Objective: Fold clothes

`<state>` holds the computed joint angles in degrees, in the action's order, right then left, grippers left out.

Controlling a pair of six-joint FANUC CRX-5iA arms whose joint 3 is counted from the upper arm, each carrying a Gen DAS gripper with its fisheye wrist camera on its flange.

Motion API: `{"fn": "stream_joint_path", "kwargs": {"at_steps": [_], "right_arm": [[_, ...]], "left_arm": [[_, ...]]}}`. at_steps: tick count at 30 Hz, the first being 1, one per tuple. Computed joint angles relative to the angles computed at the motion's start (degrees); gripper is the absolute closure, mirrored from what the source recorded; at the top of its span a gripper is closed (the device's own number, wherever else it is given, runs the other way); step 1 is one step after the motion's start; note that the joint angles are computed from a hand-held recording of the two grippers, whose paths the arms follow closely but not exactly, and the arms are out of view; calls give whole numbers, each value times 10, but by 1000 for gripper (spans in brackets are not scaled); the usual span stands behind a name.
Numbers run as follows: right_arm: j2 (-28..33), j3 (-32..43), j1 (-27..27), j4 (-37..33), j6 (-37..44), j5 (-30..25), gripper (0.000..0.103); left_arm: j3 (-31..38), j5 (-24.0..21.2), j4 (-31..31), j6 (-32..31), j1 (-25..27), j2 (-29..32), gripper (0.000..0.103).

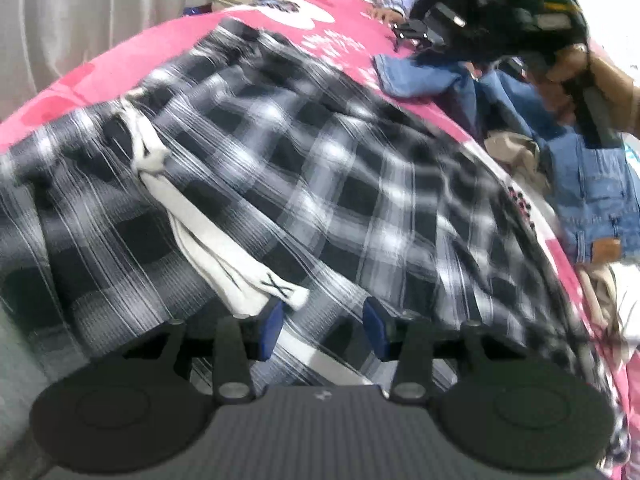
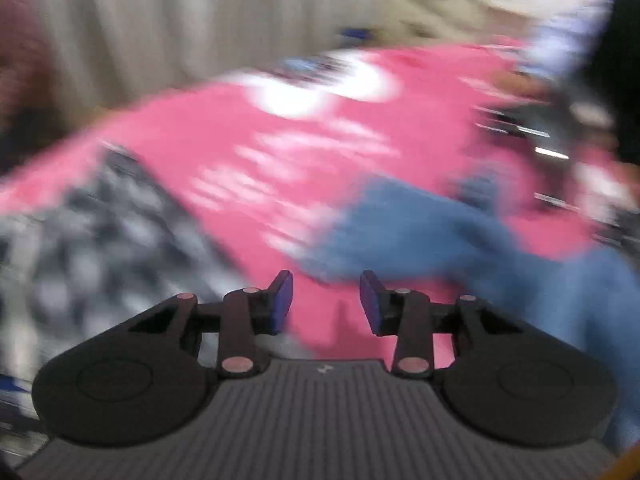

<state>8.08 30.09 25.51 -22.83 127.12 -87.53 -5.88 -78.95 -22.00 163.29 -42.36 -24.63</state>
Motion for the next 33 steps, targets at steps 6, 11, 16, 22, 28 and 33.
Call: {"fn": "stream_joint_path", "kwargs": {"at_steps": [6, 11, 16, 22, 28, 33], "right_arm": [[32, -8, 63, -50, 52, 16, 68], [35, -27, 101, 1, 47, 35, 99], [-4, -96, 108, 5, 51, 161, 100], [-13, -144, 107, -11, 17, 236, 98], [-15, -64, -22, -118, -75, 192, 81], [-47, 16, -204, -212, -98, 117, 81]], "left_arm": [[3, -17, -23, 12, 8, -1, 58], [-10, -13, -16, 21, 23, -11, 62], [-5, -25, -27, 34, 11, -6, 65], [3, -38, -36, 22, 1, 4, 65], [8, -43, -31, -13, 5, 9, 65], [13, -45, -15, -42, 27, 11, 63]]}}
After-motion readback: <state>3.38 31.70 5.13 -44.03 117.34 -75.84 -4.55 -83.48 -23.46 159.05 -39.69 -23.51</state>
